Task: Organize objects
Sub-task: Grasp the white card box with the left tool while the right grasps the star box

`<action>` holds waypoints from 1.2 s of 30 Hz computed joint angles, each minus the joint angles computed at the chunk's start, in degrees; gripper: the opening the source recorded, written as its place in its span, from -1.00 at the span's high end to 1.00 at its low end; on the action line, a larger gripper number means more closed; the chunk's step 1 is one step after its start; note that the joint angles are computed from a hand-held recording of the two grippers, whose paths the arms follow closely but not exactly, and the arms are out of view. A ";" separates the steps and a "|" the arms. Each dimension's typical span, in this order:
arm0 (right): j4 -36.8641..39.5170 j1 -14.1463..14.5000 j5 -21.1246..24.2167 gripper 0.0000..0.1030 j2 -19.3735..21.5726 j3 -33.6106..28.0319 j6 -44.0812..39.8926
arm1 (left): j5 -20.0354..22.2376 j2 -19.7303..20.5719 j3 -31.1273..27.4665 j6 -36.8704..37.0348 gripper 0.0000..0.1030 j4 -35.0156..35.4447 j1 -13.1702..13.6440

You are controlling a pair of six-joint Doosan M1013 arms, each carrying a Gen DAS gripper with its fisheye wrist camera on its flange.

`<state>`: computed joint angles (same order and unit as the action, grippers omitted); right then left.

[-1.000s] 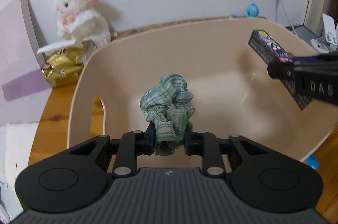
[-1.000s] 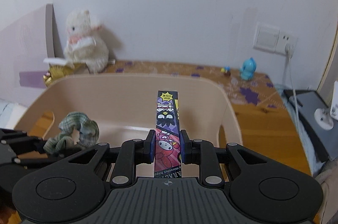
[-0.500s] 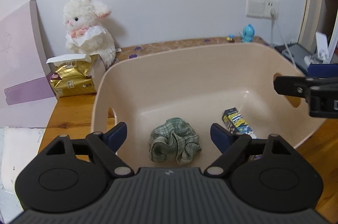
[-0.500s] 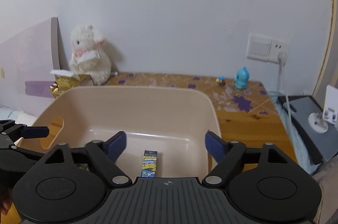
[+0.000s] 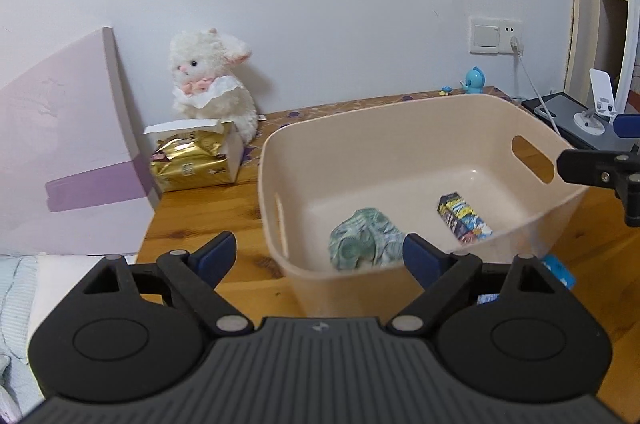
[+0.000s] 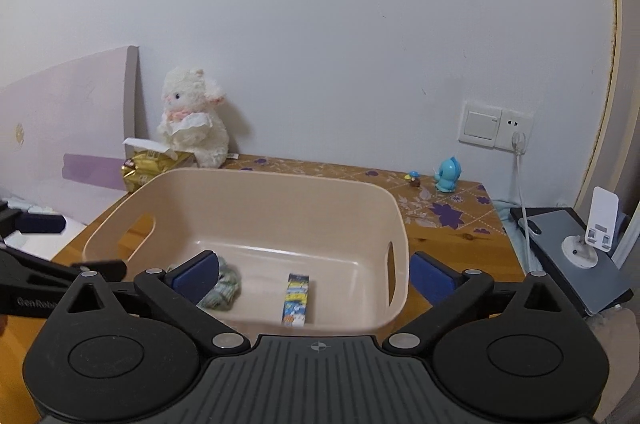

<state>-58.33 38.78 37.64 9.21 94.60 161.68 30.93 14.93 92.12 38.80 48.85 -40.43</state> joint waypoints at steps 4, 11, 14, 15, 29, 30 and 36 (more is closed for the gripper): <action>-2.28 1.63 0.92 -1.00 -0.95 1.93 2.10 | -0.25 -1.54 2.55 -1.01 -0.79 0.76 -0.12; 0.62 3.01 1.50 -1.00 -1.67 4.98 2.68 | -1.92 -2.82 7.11 -3.24 -0.85 0.69 0.35; 2.37 3.42 1.92 -1.00 -1.74 6.11 2.48 | -2.90 -3.07 8.79 -4.67 -0.85 1.57 0.55; 2.88 3.50 2.04 -1.00 -1.73 6.41 2.35 | -3.25 -3.07 9.12 -4.15 -0.85 1.01 0.68; 12.15 3.82 0.86 -1.00 0.66 7.63 0.50 | -8.25 -1.16 11.04 2.13 -0.85 -3.14 2.34; 12.58 3.85 0.73 -1.00 0.95 7.48 0.44 | -8.74 -0.93 10.97 2.76 -0.85 -3.80 2.54; 15.09 3.92 0.70 -1.00 2.84 6.29 -0.39 | -10.38 0.79 9.98 4.86 -0.85 -5.90 3.36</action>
